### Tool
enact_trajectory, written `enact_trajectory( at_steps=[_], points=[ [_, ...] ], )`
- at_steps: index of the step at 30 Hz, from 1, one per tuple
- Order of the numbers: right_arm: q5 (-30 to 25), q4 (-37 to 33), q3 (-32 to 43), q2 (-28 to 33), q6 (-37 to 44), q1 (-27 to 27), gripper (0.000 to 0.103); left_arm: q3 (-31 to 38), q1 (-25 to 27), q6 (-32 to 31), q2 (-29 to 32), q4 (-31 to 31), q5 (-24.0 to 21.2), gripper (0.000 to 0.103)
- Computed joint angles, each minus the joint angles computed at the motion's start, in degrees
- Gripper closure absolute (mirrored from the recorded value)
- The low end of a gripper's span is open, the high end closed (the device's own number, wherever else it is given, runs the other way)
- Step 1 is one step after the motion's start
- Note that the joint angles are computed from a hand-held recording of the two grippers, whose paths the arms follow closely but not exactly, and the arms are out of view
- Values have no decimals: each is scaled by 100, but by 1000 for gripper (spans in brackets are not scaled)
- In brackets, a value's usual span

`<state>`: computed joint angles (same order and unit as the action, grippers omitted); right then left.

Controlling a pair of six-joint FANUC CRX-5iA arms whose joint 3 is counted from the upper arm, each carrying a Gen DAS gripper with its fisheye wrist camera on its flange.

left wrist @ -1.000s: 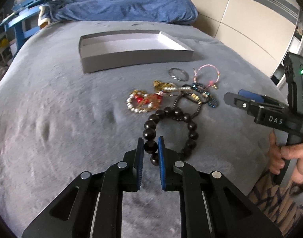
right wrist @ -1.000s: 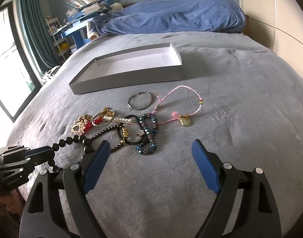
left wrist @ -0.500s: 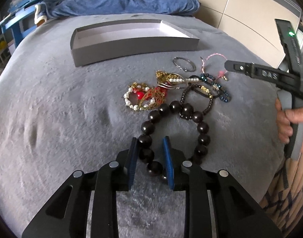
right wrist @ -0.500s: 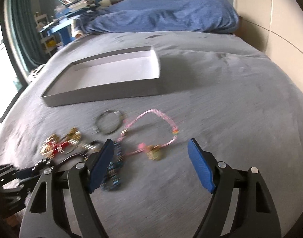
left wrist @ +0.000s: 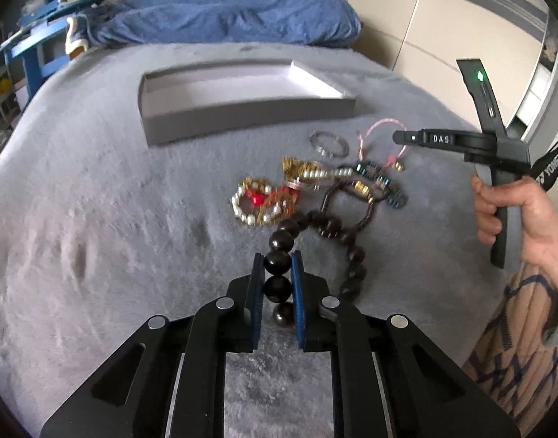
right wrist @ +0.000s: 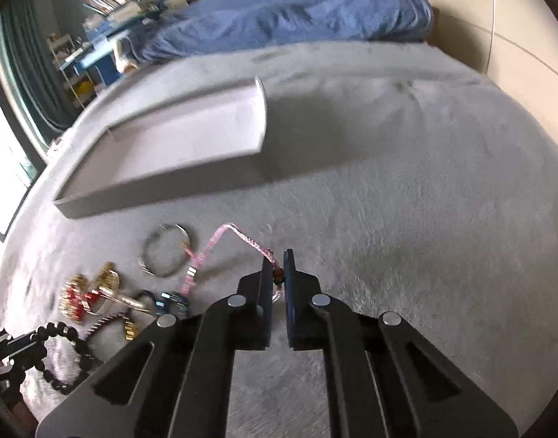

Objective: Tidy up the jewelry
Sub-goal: 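Carry both bracelets over the tray and open both grippers to drop them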

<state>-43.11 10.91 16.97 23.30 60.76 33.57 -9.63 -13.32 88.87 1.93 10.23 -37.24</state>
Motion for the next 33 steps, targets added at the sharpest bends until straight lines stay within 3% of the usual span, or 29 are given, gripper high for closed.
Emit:
enact_trajectory(
  at_steps=[8,13,18,23,28,33],
  points=[
    [825,545,-347,-498,-357,186,98,107,55,-329,-284,238,121,88],
    [895,279,-7,-437,-79,184,98,461,134,-544,-208,339,88,88],
    [711,33,580,-125,274,196,98,1151,246,-667,124,111,-45,88],
    [335,-210,1472,459,719,163,98,1632,388,-727,547,112,120,88],
    [-39,-534,2327,1047,1126,104,98,2149,506,-481,1044,-158,74,88],
    [-578,-777,3321,1725,1460,75,98,2317,635,-650,1378,142,205,88]
  ],
)
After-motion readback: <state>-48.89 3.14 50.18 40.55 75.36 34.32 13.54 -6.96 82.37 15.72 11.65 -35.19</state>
